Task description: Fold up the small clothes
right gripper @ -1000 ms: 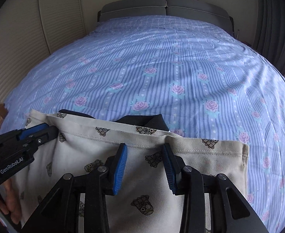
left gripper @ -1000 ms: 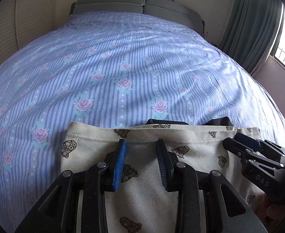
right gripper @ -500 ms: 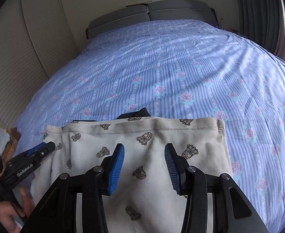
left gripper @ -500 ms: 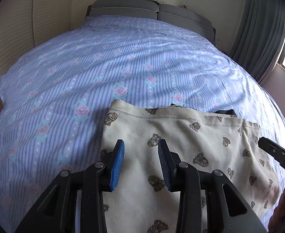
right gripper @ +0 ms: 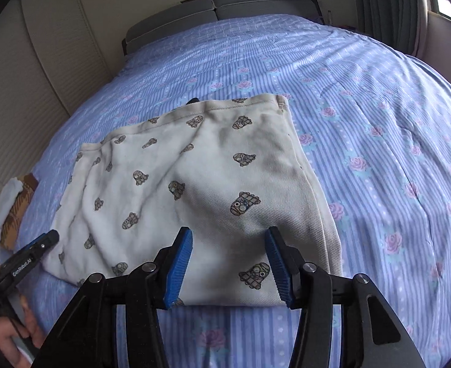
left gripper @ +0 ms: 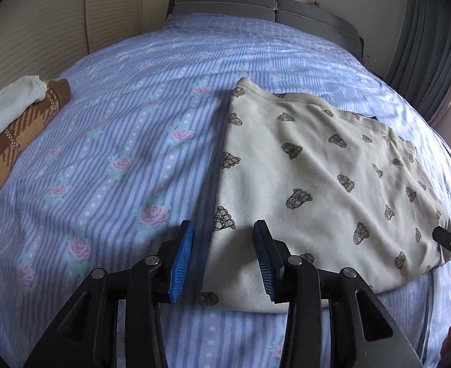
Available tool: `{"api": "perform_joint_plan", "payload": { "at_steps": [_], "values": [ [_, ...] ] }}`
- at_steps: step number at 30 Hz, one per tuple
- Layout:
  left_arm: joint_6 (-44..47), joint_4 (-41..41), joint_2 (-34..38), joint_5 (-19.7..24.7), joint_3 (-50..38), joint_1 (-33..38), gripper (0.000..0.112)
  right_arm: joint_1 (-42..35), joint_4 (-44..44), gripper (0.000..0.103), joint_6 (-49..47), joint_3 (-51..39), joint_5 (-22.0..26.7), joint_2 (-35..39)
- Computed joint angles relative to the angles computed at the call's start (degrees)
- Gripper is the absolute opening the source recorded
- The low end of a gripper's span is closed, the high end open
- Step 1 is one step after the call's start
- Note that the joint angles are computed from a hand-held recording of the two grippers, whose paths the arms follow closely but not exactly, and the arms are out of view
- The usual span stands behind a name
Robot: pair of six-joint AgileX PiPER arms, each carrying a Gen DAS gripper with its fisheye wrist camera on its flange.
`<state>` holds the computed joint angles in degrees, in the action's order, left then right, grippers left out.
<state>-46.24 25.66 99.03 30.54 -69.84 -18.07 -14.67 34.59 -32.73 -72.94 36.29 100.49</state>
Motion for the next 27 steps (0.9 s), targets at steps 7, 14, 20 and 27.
{"api": "perform_joint_plan", "payload": {
  "at_steps": [7,14,20,27],
  "values": [
    [-10.47,9.7,-2.38,4.79,2.19,-3.09,0.041,-2.69,-1.42,0.051,0.84,0.64,1.43,0.24],
    [-17.93,10.47,-9.61,5.28,9.5,-7.24,0.043,-9.1,8.8,0.051,-5.89,6.58,5.25,-4.36],
    [-26.7,12.58,-9.97,1.97,13.86,-8.25,0.045,-13.0,13.99,0.051,-6.11,7.49,7.73,-3.07],
    [-26.71,9.52,-9.52,-4.04,14.04,-6.21,0.054,-14.87,21.05,0.051,-3.8,8.37,9.86,0.1]
  ]
}}
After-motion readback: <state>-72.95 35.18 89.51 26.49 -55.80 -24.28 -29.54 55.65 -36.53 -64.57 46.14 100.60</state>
